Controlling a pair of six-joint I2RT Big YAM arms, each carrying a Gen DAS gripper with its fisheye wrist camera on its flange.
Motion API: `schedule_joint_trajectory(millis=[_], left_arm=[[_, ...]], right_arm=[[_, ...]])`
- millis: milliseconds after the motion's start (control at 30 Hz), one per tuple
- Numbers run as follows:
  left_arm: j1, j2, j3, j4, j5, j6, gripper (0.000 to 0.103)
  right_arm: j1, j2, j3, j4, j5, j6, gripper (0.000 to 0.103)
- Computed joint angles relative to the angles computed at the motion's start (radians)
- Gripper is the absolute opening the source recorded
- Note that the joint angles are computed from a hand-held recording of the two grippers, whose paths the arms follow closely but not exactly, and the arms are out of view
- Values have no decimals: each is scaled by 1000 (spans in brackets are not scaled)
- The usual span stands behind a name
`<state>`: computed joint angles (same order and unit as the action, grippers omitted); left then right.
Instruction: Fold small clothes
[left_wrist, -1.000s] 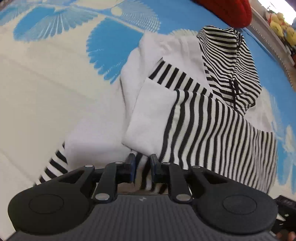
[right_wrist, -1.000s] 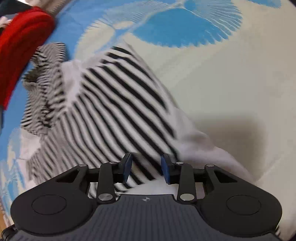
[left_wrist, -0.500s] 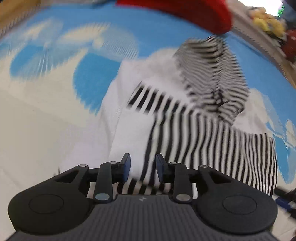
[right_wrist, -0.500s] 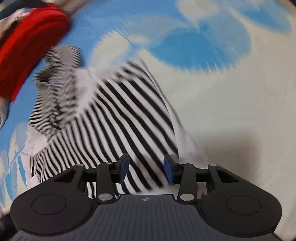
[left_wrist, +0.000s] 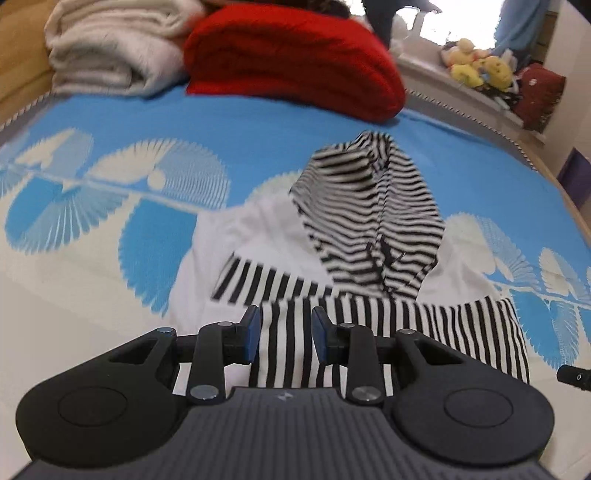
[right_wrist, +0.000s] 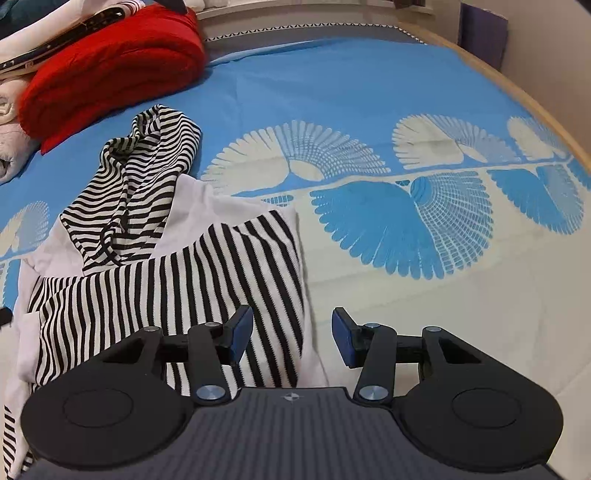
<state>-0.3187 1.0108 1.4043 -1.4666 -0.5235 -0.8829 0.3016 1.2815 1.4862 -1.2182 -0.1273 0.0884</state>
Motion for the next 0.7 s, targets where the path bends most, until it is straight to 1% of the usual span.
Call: schedule_joint_trajectory(millis=[33,100,133,167,200,233,300,367,400,433,533,567,633,667,700], left_arm=[[-1,1,7,5,-18,27,33],[10,7,24,13,-38,89,28],[33,13,33,23,-23,119,25],[64,21,40,40,-1,151,19],[96,35,53,61,22,186,17],[126,51,67,85,39,223,17],[192,100,105,145,78,317,11],[244,162,144,217,95,426,11],[274,199,165,255,118,476,11],[310,239,188,284,162,503,11],[405,367,254,335,307,520,11],[423,410,274,352,325,548,11],[442,489,315,388,322,608,11],[456,533,345,404,342,622,11],[471,574,379,409,367,615,11]], right_arm=[[-2,2,3,1,1,-9,49],[-12,7,14,-5,-5,-31,49],[-17,12,22,-10,-6,-42,49],[-20,15,27,-13,-2,-53,49],[-22,19,31,-14,7,-66,49],[-23,22,32,-11,21,-76,49],[-25,26,31,-5,43,-88,49],[-29,29,27,-5,42,-96,49],[-32,32,26,-8,36,-99,49],[-35,34,25,-10,33,-101,49],[-35,38,15,-5,44,-109,49],[-34,41,12,-6,44,-116,49],[-36,48,10,-6,54,-115,49],[-37,52,8,-4,61,-113,49],[-38,56,8,-3,67,-114,49]])
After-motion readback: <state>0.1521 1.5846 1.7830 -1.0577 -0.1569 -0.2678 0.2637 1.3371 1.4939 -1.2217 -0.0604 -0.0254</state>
